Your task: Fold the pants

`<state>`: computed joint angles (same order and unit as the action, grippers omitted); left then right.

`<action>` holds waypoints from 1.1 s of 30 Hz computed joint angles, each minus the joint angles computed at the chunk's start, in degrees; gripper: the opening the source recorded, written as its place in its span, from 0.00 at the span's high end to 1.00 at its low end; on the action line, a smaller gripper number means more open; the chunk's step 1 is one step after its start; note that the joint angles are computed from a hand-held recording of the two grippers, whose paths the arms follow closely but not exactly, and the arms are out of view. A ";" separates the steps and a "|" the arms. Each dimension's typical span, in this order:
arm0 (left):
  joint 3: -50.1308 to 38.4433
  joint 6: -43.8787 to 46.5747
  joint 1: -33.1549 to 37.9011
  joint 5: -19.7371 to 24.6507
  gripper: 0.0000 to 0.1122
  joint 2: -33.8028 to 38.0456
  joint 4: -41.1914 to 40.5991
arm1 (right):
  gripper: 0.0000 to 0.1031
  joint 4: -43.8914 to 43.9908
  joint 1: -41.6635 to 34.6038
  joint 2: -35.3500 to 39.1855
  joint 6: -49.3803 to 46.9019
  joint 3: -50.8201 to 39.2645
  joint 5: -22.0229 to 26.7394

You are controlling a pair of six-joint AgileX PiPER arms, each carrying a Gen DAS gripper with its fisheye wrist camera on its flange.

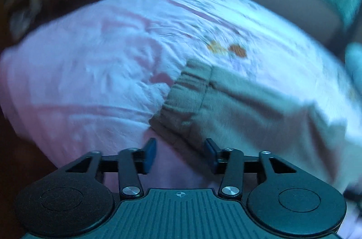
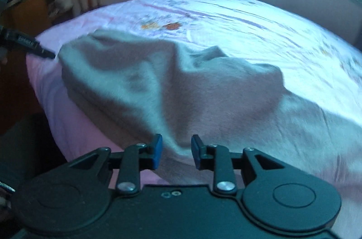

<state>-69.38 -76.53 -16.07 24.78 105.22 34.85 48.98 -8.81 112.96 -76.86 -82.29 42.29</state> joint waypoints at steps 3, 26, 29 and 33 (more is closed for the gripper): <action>-0.16 0.69 1.82 -5.04 0.57 1.18 -8.78 | 0.76 -1.00 -2.64 2.13 9.29 -4.18 4.03; -13.59 5.33 0.35 1.41 0.82 13.52 -19.05 | 0.70 -10.16 -2.16 12.94 68.01 -19.13 13.13; -12.62 4.11 0.76 -0.12 0.86 13.34 -18.60 | 0.98 -7.92 -1.35 12.11 66.43 -16.48 9.77; -12.60 2.56 -0.34 1.09 0.88 12.53 -12.71 | 0.99 -6.94 -0.98 8.74 62.26 -12.01 6.82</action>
